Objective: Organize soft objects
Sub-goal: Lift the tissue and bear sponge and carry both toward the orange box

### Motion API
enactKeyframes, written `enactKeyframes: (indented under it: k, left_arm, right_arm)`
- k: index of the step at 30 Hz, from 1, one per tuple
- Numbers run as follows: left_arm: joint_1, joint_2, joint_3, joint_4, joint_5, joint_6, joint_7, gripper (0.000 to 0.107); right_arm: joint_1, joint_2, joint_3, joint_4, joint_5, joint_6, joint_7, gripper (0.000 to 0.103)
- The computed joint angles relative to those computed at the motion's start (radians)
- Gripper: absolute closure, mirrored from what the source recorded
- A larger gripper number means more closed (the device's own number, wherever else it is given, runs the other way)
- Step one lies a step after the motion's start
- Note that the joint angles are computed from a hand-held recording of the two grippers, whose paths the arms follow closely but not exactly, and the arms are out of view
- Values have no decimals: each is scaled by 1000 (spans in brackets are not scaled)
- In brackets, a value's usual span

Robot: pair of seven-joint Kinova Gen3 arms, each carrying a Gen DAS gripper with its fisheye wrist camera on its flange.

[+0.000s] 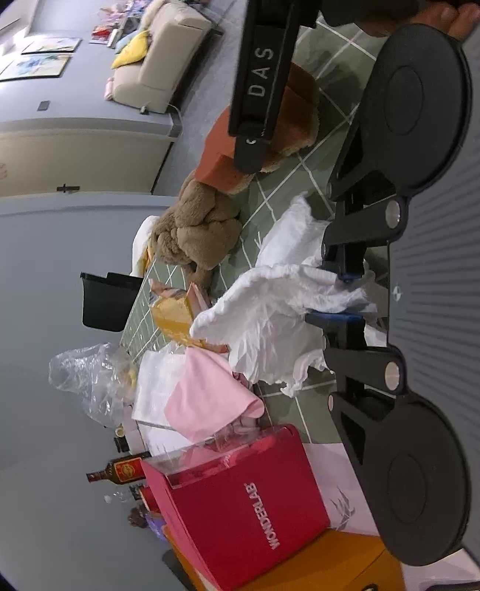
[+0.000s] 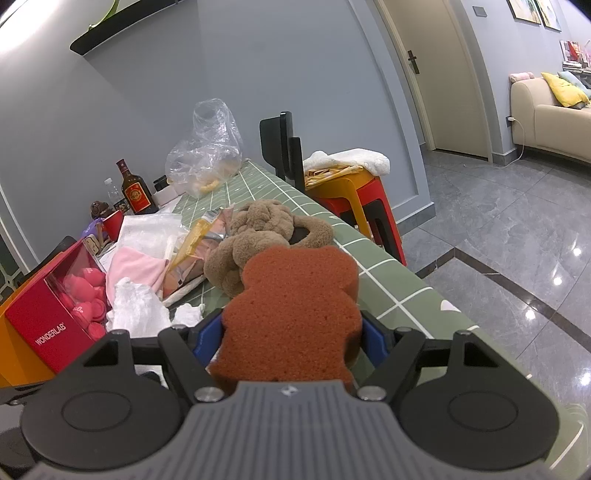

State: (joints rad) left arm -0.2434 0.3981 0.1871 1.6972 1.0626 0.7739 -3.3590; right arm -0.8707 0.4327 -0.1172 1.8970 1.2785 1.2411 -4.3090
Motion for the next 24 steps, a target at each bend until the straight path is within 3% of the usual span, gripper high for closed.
enactKeyframes:
  k: [12, 17, 20, 24]
  left_arm:
    - [-82, 14, -27, -71, 43, 152, 102, 91]
    - [-138, 10, -45, -70, 140, 204, 94, 91]
    - [-170, 23, -64, -86, 195, 237, 129, 91]
    - [-194, 28, -79, -93, 271, 229, 141, 91]
  right_arm:
    - [-12, 5, -1, 9, 20, 25, -21, 29]
    - [-29, 9, -6, 31, 53, 50, -65, 30]
    - [-41, 5, -14, 74, 127, 60, -130, 30]
    - [-44, 8, -35, 82, 196, 81, -156, 30]
